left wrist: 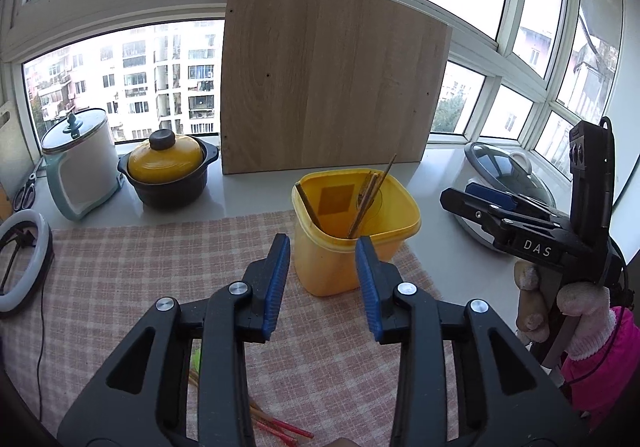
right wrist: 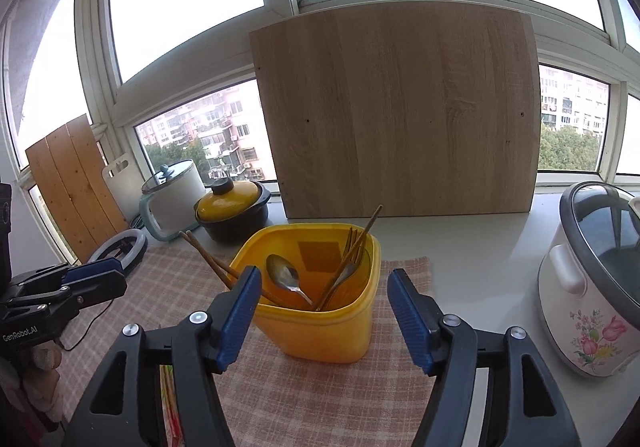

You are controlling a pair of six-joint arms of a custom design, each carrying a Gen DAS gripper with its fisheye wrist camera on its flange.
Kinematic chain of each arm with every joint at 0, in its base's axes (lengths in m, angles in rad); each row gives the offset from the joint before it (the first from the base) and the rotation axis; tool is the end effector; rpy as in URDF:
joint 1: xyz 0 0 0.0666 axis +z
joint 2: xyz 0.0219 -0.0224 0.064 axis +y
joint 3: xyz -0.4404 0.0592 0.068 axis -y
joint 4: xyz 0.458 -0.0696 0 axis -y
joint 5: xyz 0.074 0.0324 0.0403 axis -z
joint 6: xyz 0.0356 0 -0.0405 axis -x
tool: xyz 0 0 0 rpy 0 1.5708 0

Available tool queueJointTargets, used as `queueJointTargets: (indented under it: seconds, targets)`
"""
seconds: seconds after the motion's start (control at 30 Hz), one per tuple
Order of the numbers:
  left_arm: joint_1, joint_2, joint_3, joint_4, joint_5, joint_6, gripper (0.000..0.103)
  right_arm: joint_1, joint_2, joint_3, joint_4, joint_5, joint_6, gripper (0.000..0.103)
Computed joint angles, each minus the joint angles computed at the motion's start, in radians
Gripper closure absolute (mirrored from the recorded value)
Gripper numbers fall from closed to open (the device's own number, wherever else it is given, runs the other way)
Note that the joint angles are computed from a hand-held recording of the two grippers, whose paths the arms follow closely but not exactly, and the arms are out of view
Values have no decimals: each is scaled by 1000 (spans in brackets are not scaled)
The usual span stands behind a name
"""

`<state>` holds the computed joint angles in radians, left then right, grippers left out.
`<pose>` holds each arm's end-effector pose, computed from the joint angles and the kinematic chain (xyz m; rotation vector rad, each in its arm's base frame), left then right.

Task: Organize utensils
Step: 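Open both tools to drop the chopstick and fork into the container, then move both tools back down to the remaining chopsticks and green spoon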

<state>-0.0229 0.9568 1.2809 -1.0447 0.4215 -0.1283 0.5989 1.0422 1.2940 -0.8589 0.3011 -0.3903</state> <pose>0.3374 -0.0227 0.6052 0.3856 2.2175 -0.4252 0.3288 0.2112 0.5975 -0.0542 2.1565 0.2467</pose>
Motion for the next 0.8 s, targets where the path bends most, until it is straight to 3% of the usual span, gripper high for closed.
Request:
queueJointTargets:
  seconds: [0.23, 0.53, 0.8]
  targets:
    - [147, -20, -27, -36, 9, -45, 61, 47, 10, 1, 7, -54, 58, 21]
    - [334, 7, -60, -99, 13, -79, 61, 137, 50, -2, 12, -99, 140, 21]
    - [409, 28, -96, -152, 22, -111, 61, 181, 123, -2, 2, -172, 129, 21]
